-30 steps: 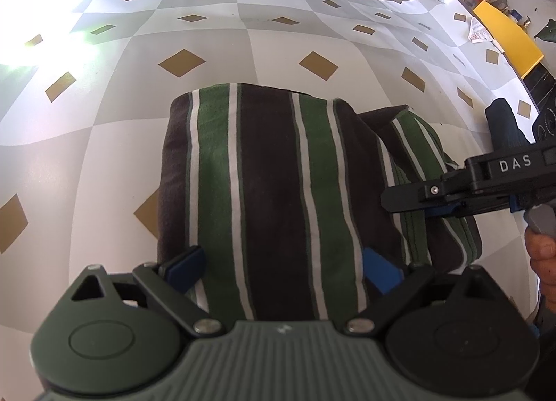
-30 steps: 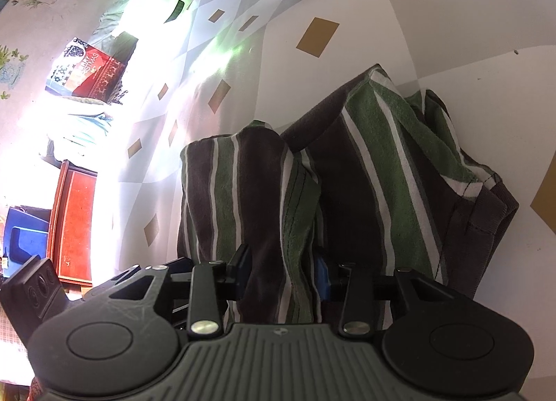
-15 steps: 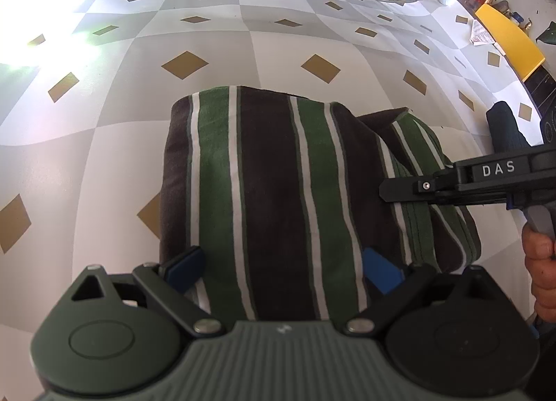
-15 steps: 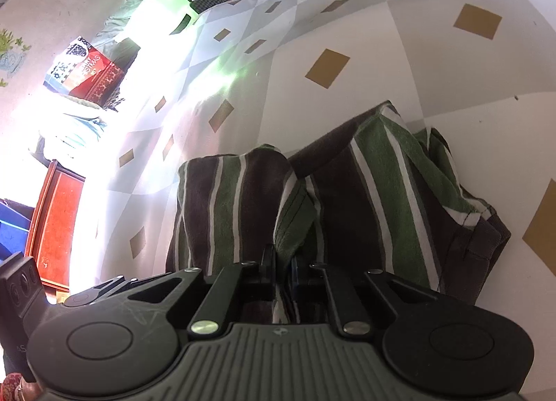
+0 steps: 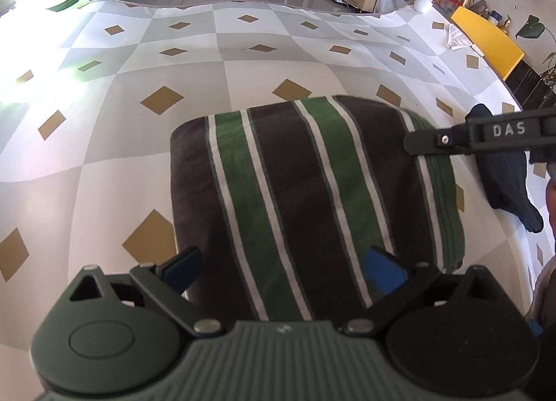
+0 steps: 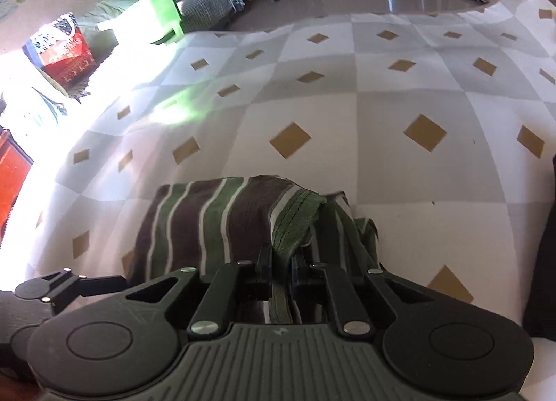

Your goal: Fold clothes

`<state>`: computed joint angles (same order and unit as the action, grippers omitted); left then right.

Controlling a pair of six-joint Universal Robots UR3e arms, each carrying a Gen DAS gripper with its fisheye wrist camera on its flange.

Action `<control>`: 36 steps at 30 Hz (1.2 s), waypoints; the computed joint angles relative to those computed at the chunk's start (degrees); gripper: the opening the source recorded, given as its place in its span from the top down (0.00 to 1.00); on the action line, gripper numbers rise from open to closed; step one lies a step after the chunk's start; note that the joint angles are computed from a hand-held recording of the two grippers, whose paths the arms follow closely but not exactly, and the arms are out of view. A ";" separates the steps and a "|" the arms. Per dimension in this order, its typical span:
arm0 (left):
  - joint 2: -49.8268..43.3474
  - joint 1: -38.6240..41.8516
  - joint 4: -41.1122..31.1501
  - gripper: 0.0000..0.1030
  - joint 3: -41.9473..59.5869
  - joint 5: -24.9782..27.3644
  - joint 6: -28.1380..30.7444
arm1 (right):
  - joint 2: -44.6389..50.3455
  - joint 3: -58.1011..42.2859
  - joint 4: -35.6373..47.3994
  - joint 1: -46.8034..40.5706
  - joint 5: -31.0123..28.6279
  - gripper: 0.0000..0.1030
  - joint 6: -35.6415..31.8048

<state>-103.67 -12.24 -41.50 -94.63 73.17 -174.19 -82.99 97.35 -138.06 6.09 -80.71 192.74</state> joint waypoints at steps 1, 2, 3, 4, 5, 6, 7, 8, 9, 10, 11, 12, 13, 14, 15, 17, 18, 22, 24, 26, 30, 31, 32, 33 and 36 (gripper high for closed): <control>-0.27 -0.21 0.07 0.02 0.04 0.01 0.02 | 0.57 -0.31 2.34 -0.26 -0.82 0.86 0.62; -0.52 -0.40 0.17 0.02 0.10 0.04 0.04 | 0.39 0.58 3.09 -1.37 -0.21 0.86 0.81; -0.63 -0.51 0.34 0.02 0.15 0.09 0.01 | -0.40 1.94 3.29 -2.96 1.08 0.86 0.44; -0.67 -0.54 0.61 0.02 0.12 -0.01 -0.10 | -1.21 2.93 2.55 -3.73 1.46 0.82 0.36; -0.71 -0.54 0.89 0.02 0.06 -0.14 -0.24 | -2.01 3.89 1.82 -4.50 1.85 0.76 0.29; -0.76 -0.48 1.18 0.02 -0.04 -0.35 -0.49 | -2.80 4.82 1.10 -5.28 2.27 0.74 0.20; -0.87 -0.48 1.50 0.02 -0.12 -0.47 -0.75 | -3.26 5.58 0.14 -6.05 3.17 0.73 -0.05; -1.10 -0.59 1.86 0.02 -0.13 -0.39 -1.01 | -3.50 6.11 -0.84 -6.79 4.04 0.71 0.00; -1.31 -0.69 2.15 0.02 -0.11 -0.32 -1.10 | -3.67 6.81 -2.11 -7.35 4.63 0.71 0.37; -1.61 -0.85 2.48 0.02 -0.03 -0.13 -1.19 | -4.01 7.58 -3.61 -8.13 5.64 0.69 0.94; -1.84 -0.99 2.79 0.02 0.02 0.05 -1.25 | -3.65 7.60 -4.78 -8.70 6.63 0.67 1.40; -2.02 -1.15 3.10 0.02 -0.02 0.23 -1.29 | -3.46 7.67 -5.80 -9.10 7.19 0.66 1.75; -2.17 -1.33 3.38 0.02 -0.10 0.41 -1.28 | -3.13 7.58 -6.81 -9.26 7.32 0.65 2.08; -2.34 -1.58 3.59 0.02 -0.14 0.64 -1.20 | -2.64 7.25 -7.89 -9.27 7.32 0.63 2.29; -2.47 -1.79 3.73 0.02 -0.21 0.75 -1.00 | -2.02 6.95 -9.06 -9.22 7.39 0.62 2.16; -2.71 -2.21 3.96 0.02 -0.33 1.01 -0.57 | -0.26 5.39 -9.67 -8.69 7.03 0.59 1.83; -2.84 -2.44 3.95 0.02 -0.36 1.23 -0.29 | 0.61 4.59 -9.91 -8.44 6.87 0.59 1.68; -3.28 -2.93 3.57 0.01 -0.59 1.53 0.21 | 4.54 1.16 -8.36 -7.76 7.85 0.59 4.28; -3.47 -3.06 3.38 0.01 -0.70 1.59 0.38 | 6.35 -0.07 -8.37 -7.37 8.52 0.59 5.71; -3.66 -3.12 3.19 0.00 -0.61 1.56 0.61 | 7.61 -0.78 -9.07 -6.82 8.36 0.59 6.59; -4.05 -3.03 2.37 0.00 -0.17 1.37 0.88 | 9.24 -1.09 -10.92 -6.27 8.52 0.78 8.71; -4.11 -2.99 2.09 0.00 -0.07 1.35 0.92 | 9.50 -1.05 -11.42 -6.19 8.64 0.83 9.21; -4.08 -2.93 1.82 0.00 -0.06 1.31 0.99 | 9.44 -1.34 -11.98 -5.40 7.32 0.85 8.59; -4.00 -2.82 1.69 0.00 -0.11 1.17 1.09 | 9.29 -1.65 -12.64 -4.44 5.68 0.86 7.49; -3.79 -2.49 1.25 0.00 -0.25 0.78 1.42 | 8.47 -2.19 -14.96 -1.11 0.07 0.87 3.33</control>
